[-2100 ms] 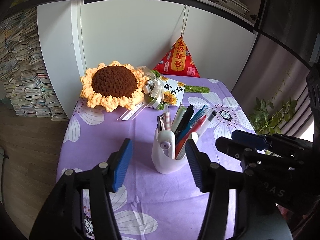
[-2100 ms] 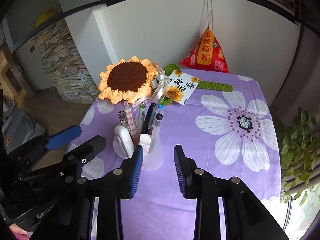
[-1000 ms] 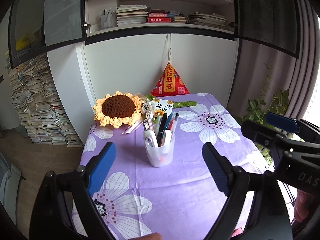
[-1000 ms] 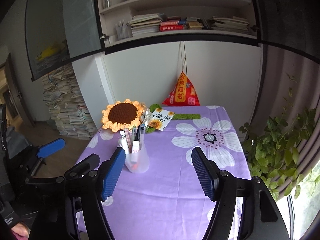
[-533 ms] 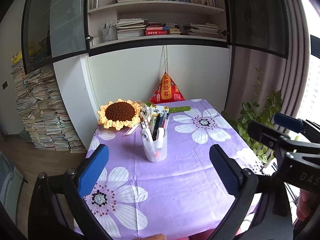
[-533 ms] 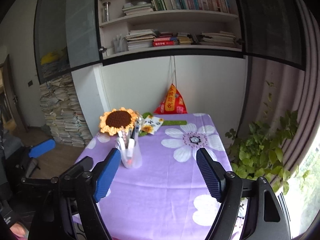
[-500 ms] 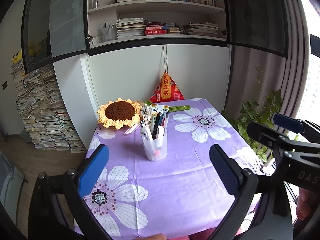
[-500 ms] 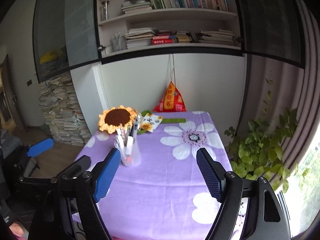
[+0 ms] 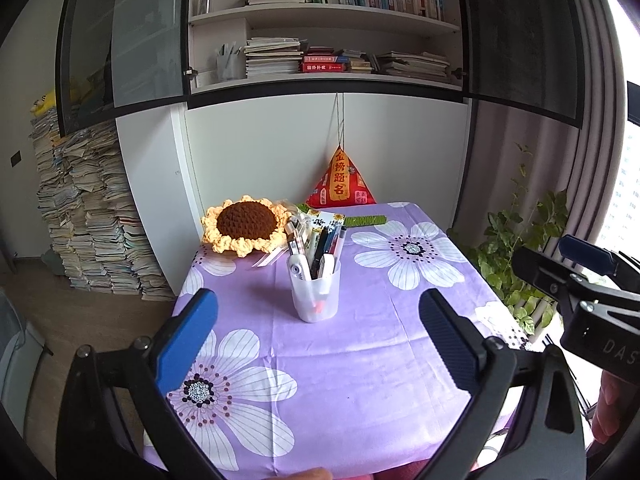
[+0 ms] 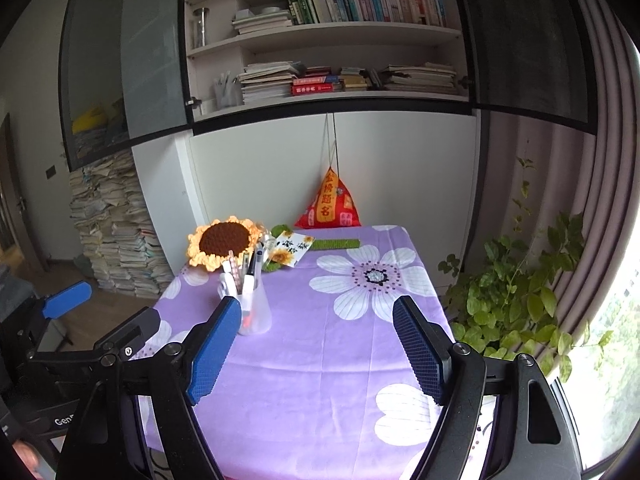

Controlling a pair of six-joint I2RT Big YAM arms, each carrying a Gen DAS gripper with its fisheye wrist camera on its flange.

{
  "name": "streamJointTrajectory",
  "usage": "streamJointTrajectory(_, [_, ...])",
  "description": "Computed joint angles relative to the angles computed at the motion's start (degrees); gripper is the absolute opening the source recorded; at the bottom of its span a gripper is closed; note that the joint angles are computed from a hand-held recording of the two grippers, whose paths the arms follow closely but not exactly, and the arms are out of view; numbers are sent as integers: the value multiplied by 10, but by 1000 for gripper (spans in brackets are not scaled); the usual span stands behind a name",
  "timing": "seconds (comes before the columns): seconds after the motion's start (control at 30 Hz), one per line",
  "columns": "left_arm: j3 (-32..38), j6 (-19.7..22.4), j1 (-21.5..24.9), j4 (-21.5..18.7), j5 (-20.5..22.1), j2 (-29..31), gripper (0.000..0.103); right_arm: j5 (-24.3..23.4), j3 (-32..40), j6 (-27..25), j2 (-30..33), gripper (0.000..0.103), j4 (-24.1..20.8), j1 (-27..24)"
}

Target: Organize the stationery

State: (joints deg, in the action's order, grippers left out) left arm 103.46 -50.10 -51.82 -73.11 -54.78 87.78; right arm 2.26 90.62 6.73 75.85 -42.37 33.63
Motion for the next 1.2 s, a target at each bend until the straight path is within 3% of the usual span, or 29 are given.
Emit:
streamJointTrajectory(0.3, [-7, -4, 10, 4, 26, 1, 101, 3, 10, 5, 15, 79, -17, -3])
streamJointTrajectory(1.2, [5, 0, 5, 2, 19, 7, 101, -3, 10, 6, 17, 79, -18, -10])
